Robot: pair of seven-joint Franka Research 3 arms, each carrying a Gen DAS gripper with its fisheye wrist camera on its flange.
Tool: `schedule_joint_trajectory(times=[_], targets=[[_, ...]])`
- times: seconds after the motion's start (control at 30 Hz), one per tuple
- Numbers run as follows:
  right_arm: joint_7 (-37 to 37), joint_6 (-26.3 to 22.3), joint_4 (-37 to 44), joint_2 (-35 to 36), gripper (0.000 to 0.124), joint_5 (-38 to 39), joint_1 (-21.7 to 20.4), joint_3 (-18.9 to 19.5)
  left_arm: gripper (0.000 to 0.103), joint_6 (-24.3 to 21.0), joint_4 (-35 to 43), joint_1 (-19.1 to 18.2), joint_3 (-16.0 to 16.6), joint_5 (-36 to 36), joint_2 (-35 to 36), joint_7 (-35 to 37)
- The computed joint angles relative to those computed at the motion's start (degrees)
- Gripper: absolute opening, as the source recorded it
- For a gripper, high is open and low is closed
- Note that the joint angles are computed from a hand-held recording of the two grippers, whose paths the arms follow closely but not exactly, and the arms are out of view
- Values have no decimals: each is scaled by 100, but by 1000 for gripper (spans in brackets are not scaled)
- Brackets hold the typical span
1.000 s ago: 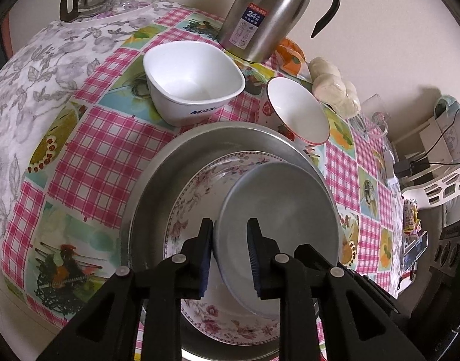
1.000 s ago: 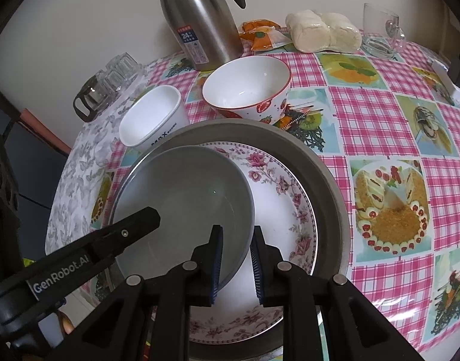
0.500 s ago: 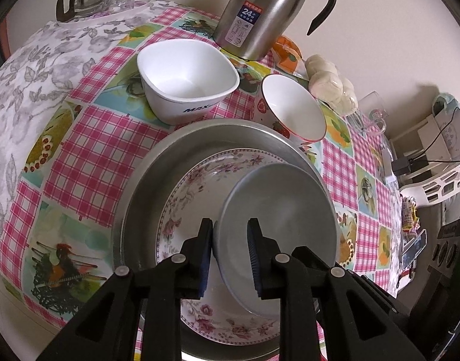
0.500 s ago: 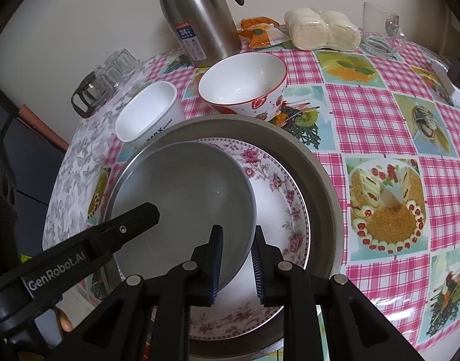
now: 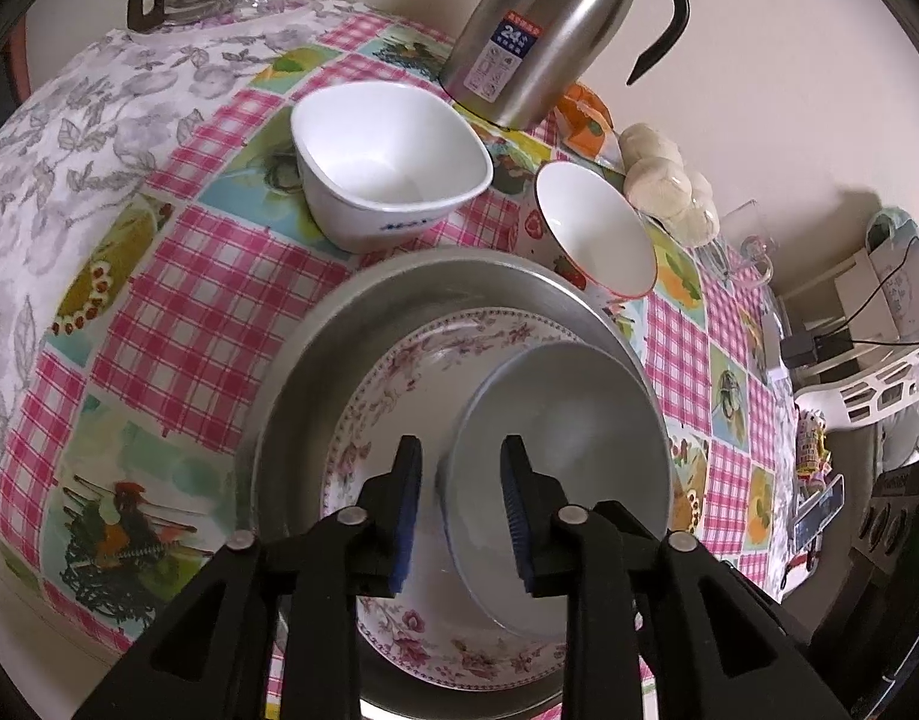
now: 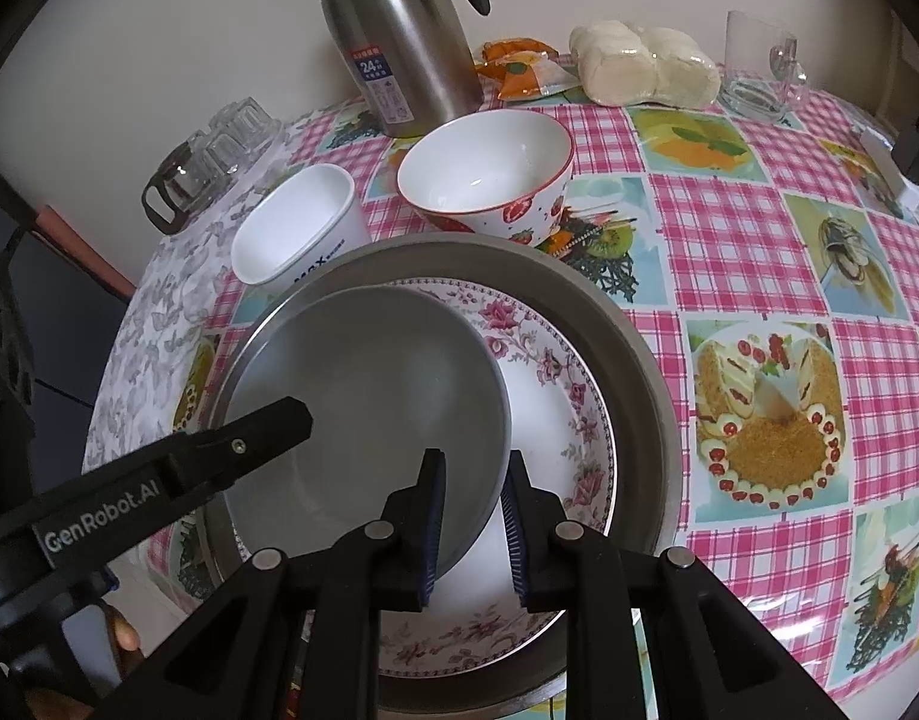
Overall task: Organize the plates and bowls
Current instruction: 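Open both grippers to release the pale blue bowl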
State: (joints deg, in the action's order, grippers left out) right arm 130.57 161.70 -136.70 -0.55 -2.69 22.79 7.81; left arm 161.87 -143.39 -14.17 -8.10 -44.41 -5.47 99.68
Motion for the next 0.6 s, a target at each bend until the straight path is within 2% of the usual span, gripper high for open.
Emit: schedule_joint_trajectory(times=[0.07, 0.17, 0.27, 0.3, 0.4, 0.47, 0.53, 0.6], targets=[[252, 35, -22, -41, 21, -270, -22, -8, 44, 27, -16, 3, 10, -29, -35, -2], [769, 50, -55, -137, 21, -851, -92, 10, 45, 83, -30, 13, 6, 120, -69, -112], [1204, 63, -94, -234, 23, -1317, -190, 52, 55, 169, -59, -13, 23, 214, -121, -184], [1324, 72, -105, -256, 28, -1431, -221, 68, 60, 205, -74, -23, 28, 255, -140, -219], [1586, 18, -101, -284, 48, -1673, -292, 107, 64, 304, -119, -22, 37, 539, -191, -467], [1701, -5, -91, -281, 52, -1820, -321, 120, 65, 375, -155, -36, 66, 679, -220, -598], [1775, -8, -87, -281, 61, -1910, -335, 125, 66, 454, -195, -31, 81, 878, -246, -788], [1915, -28, -73, -281, 65, -2084, -353, 139, 74, 528, -226, -39, 108, 1055, -264, -945]])
